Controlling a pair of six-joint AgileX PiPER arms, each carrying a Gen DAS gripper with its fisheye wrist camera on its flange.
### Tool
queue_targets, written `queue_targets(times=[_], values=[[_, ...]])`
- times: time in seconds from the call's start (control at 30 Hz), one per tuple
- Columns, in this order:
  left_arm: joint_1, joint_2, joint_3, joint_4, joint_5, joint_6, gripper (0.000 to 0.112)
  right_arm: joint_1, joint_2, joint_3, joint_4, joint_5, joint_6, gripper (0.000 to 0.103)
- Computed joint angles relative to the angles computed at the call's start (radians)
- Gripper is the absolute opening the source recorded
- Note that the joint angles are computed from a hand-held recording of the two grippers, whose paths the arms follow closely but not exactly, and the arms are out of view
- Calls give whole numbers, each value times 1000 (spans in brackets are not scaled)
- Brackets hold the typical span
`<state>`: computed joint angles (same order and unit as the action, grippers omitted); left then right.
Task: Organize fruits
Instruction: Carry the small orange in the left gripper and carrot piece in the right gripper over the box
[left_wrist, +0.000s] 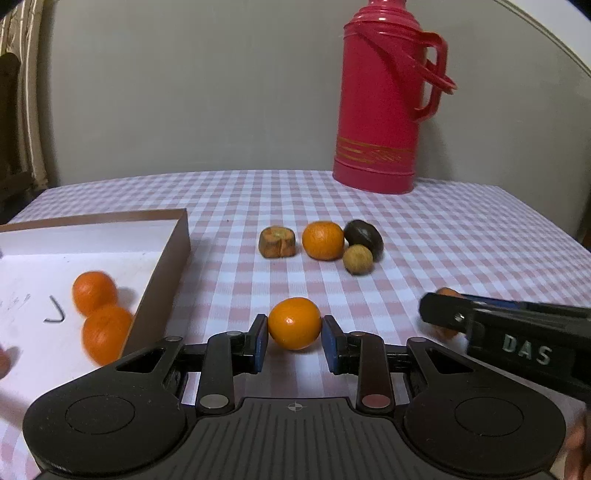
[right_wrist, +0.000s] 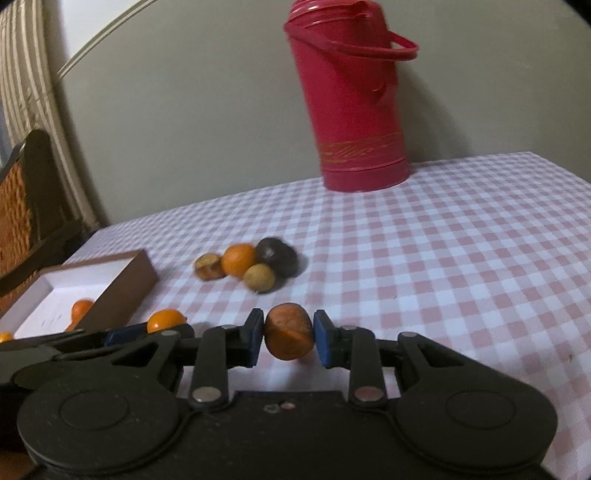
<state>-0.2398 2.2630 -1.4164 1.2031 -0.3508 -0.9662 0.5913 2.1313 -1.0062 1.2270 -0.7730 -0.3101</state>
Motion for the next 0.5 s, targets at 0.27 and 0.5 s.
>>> queue_targets(times=[0.27, 0.5], values=[[59, -74, 137, -101, -78, 150, 31, 63, -15, 0, 59, -18, -60, 21], [98, -122, 227, -135, -134, 225, 31, 130, -20, -10, 117, -49, -110, 21]])
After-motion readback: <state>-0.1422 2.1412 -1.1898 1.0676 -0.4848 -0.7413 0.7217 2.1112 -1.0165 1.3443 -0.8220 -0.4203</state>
